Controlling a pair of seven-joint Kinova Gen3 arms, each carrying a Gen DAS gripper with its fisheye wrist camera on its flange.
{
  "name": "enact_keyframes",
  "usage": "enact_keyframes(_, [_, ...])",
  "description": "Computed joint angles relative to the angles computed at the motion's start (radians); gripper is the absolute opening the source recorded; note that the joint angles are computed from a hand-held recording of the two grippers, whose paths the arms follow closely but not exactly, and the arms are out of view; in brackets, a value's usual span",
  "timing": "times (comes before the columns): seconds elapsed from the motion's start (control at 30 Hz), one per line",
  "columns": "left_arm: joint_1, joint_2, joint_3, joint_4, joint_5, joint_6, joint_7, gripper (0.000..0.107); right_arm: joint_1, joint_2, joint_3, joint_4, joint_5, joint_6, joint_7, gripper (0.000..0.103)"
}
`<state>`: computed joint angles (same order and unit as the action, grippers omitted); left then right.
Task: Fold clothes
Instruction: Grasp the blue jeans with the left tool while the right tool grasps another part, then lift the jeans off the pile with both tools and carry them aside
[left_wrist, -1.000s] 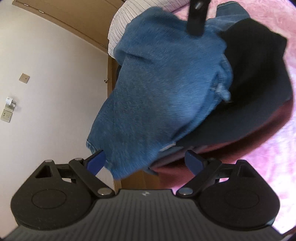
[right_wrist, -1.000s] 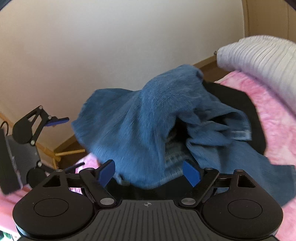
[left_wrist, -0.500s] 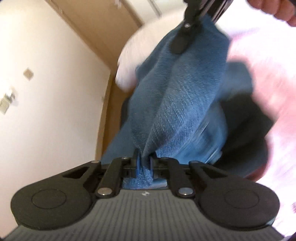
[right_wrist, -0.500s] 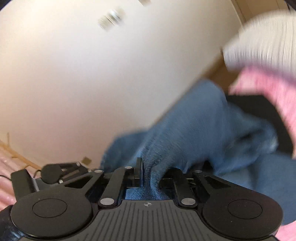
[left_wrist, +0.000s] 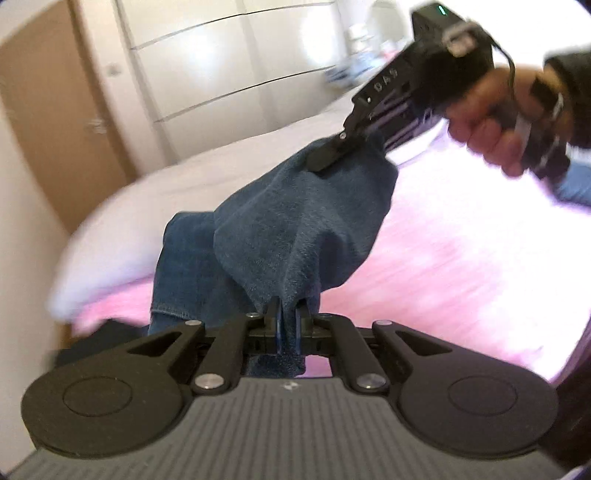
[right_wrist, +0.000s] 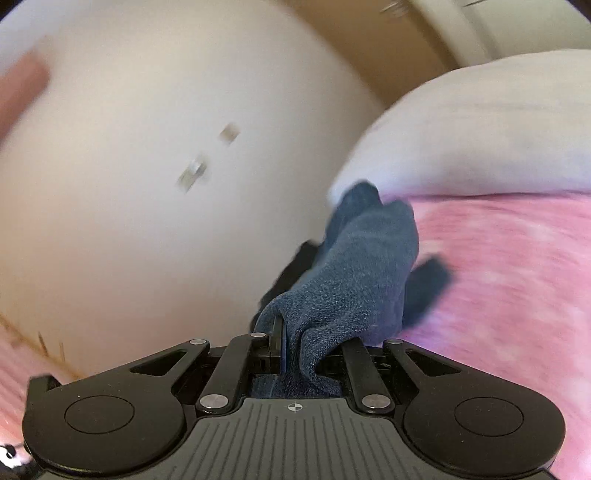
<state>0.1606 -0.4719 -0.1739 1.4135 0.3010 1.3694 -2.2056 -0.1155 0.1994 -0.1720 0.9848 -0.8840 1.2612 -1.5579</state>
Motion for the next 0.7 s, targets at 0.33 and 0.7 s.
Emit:
enact_keyframes(0.33, [0.168, 0.369, 0.361, -0.258, 0.213, -0.188, 0.154, 0.003, 0.395, -0.165, 0.352, -0.093, -0.053, 0.365, 0.076, 0.007])
enact_keyframes(0.7, [0.191, 0.435, 0.336, -0.359, 0.367, -0.142, 0.196, 0.002, 0.342, -0.237, 0.225, -0.187, 0.084, 0.354, 0.036, 0.007])
